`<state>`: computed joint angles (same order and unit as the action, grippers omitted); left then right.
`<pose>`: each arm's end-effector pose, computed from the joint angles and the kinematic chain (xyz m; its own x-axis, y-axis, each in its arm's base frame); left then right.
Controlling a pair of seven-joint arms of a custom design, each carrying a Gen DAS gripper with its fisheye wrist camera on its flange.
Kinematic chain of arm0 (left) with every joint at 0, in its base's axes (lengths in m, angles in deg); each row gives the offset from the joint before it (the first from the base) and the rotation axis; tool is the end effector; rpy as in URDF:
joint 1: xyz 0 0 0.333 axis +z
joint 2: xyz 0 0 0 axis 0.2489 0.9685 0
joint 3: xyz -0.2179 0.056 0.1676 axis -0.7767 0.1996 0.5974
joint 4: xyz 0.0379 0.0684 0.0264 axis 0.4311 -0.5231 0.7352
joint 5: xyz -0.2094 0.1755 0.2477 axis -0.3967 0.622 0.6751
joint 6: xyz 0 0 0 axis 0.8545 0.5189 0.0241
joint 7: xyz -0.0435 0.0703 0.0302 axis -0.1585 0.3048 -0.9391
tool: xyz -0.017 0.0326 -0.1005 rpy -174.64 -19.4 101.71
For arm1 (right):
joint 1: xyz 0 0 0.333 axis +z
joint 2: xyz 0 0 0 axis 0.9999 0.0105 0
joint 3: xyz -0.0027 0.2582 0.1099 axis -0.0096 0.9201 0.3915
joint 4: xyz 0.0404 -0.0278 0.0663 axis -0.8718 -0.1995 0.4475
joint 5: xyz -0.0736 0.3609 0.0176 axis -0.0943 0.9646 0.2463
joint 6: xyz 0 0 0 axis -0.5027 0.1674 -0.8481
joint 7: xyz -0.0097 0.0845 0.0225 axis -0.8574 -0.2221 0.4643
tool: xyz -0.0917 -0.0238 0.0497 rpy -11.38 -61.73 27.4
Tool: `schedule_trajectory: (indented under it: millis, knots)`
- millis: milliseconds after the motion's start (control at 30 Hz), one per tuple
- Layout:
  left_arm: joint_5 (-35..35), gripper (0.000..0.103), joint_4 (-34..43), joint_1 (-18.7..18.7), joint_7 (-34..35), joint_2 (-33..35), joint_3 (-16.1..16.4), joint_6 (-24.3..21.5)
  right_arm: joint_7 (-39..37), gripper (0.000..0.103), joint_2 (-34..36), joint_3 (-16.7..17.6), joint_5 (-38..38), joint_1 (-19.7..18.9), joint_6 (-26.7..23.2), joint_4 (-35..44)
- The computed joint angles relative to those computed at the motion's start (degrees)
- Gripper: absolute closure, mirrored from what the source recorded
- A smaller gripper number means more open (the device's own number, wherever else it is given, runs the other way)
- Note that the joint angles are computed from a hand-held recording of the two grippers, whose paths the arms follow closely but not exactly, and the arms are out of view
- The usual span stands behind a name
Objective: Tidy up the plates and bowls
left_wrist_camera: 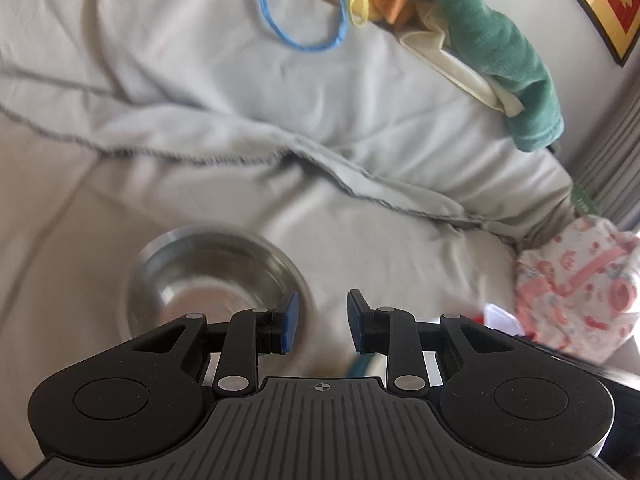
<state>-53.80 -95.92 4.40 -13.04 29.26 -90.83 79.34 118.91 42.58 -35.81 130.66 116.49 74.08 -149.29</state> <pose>0.3746 -0.2944 0.5646 0.2966 -0.8702 0.3935 -0.5734 -0.4918 -0.6553 0.4392 0.1204 0.5244 0.4663 -0.8611 -0.2025 -0.6083 -0.1460 -0.7802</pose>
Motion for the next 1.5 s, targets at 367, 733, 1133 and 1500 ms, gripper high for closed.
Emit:
schedule_trajectory:
  millis: [367,733,1133,1500]
  knots:
    - [-8.71,0.073,-23.05,2.40,2.60,-13.43,9.85,16.06,28.06,0.044,13.21,14.78,-32.43,-8.05,-12.07,16.65]
    - [-21.37,0.072,-30.98,-0.13,12.66,-15.72,15.44,19.90,44.98,0.044,35.75,14.43,-52.87,-1.02,-29.60,42.61]
    - [-34.90,0.074,-36.90,-6.44,20.68,-15.96,21.35,33.68,46.19,0.044,43.63,13.55,-47.35,-0.19,-38.10,52.10]
    - [-35.26,0.060,-28.73,0.07,24.56,-10.87,12.81,20.30,44.17,0.044,43.07,13.39,-47.08,-0.04,-38.09,51.31]
